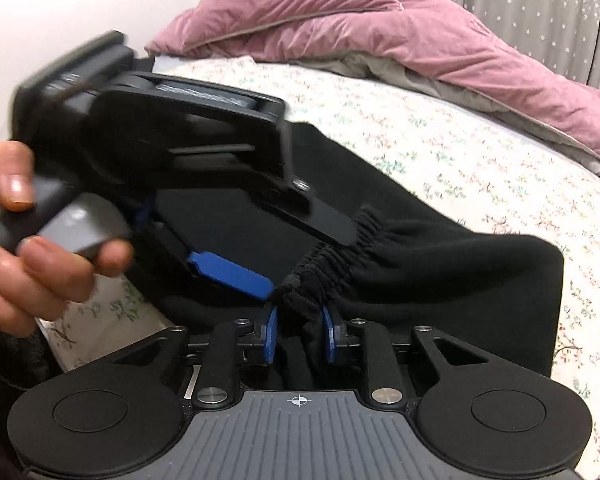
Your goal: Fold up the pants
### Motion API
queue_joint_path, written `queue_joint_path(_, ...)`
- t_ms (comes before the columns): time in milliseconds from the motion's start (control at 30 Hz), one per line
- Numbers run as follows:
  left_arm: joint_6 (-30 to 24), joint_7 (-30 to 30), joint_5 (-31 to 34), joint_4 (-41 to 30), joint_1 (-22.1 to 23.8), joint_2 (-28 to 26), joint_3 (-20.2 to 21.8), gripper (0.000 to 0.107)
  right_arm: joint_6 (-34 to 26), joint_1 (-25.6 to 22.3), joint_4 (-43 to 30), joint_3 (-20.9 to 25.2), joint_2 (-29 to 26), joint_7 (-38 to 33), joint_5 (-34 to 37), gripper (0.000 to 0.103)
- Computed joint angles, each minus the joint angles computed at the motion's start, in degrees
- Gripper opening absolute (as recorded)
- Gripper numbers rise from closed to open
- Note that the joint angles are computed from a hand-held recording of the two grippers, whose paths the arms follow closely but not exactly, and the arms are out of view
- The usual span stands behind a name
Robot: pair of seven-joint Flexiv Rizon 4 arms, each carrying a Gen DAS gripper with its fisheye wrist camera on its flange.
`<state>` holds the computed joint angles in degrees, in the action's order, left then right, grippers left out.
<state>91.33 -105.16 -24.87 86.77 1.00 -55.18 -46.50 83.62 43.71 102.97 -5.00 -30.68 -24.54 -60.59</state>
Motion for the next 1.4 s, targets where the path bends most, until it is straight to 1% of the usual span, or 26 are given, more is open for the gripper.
queue_joint_path(67,-2.0,-0.5,-0.4,-2.1,-2.4,0.5,3.2,0.093,0.9,-0.2,0.0,0.0,0.2,0.5,0.2,0.023)
queue_joint_path(133,-4.9,-1.4,-1.7,-3.9,-5.4,1.6,7.8,0.078,2.1,-0.2,0.4,-0.6,0.5,1.4,0.2,0.023)
queue_joint_path(167,-6.1,-1.5,-2.4,-4.9,-6.5,1.7,9.2,0.077,3.2,0.1,0.7,-1.4,0.6,2.5,-0.4,0.023)
queue_joint_path(200,-6.5,-1.6,-3.2,-5.5,-7.6,1.8,10.4,0.069,4.2,0.2,1.0,-2.0,0.8,3.2,-0.5,0.023)
queue_joint_path(233,-6.9,-2.2,-3.7,-6.1,-9.1,2.3,12.8,0.056,4.8,0.2,1.3,-2.2,1.0,3.7,-0.4,0.023)
queue_joint_path(267,-7.2,-2.6,-4.0,-6.7,-10.5,2.6,14.8,0.051,4.7,0.0,1.1,-1.8,0.8,3.1,0.4,0.023)
queue_joint_path(300,-7.4,-2.8,-4.3,-7.2,-11.5,2.9,16.3,0.049,4.3,-0.6,1.7,-1.0,1.3,1.7,1.2,0.023)
queue_joint_path(333,-7.8,-3.8,-4.2,-7.5,-13.3,3.6,19.4,0.048,3.4,-1.0,1.9,0.1,1.5,-0.1,2.2,0.026)
queue_joint_path(400,-10.7,-6.1,-3.1,-8.9,-17.0,5.0,26.4,0.047,1.6,-2.1,2.3,2.5,2.2,-4.0,4.6,0.026)
queue_joint_path(433,-11.8,-6.9,-2.5,-9.2,-18.0,5.5,28.6,0.047,1.1,-2.4,2.7,3.1,2.8,-5.0,5.4,0.027)
queue_joint_path(467,-12.7,-7.7,-1.7,-9.0,-18.8,6.2,30.8,0.047,1.0,-2.1,3.4,2.7,3.5,-5.3,5.8,0.03)
queue_joint_path(533,-14.2,-9.0,0.2,-9.2,-20.3,7.3,34.5,0.047,3.0,0.4,5.4,-2.3,5.3,1.1,1.0,0.048)
queue_joint_path(567,-14.8,-9.2,1.4,-8.7,-20.6,8.2,35.9,0.047,4.1,1.1,6.3,-4.7,6.1,4.8,-2.2,0.05)
queue_joint_path(600,-15.2,-9.5,2.7,-8.5,-21.0,8.9,37.5,0.047,4.5,0.9,6.7,-5.5,6.6,7.3,-4.2,0.051)
queue_joint_path(700,-16.7,-10.8,7.1,-6.9,-22.3,11.8,42.4,0.047,3.3,-0.5,7.2,-5.6,7.4,12.5,-7.3,0.051)
queue_joint_path(800,-18.2,-13.1,12.1,-5.6,-23.6,14.5,47.4,0.047,2.0,-2.8,6.7,-3.6,6.9,13.2,-7.6,0.051)
queue_joint_path(900,-19.0,-14.9,15.7,-2.5,-23.0,17.8,49.7,0.047,0.7,-5.7,5.7,0.2,5.9,10.6,-6.0,0.051)
queue_joint_path(1000,-19.1,-16.9,19.3,1.0,-22.3,21.1,51.9,0.047,-0.4,-7.2,4.4,2.9,4.7,7.4,-3.9,0.051)
queue_joint_path(1100,-21.2,-19.6,23.4,2.0,-22.5,23.3,54.6,0.047,-0.9,-7.0,2.1,4.1,2.7,4.2,-0.8,0.052)
queue_joint_path(1200,-22.9,-22.2,26.8,3.4,-21.7,25.2,55.6,0.047,-1.4,-6.3,0.2,4.7,1.1,0.5,2.7,0.052)
queue_joint_path(1300,-25.3,-26.0,31.8,3.7,-22.0,27.1,57.8,0.047,-2.4,-5.3,-1.8,5.3,-0.4,-3.8,6.4,0.052)
queue_joint_path(1400,-26.2,-28.0,33.9,4.6,-19.9,28.9,57.1,0.047,-3.5,-4.3,-3.6,6.0,-1.7,-7.7,10.1,0.053)
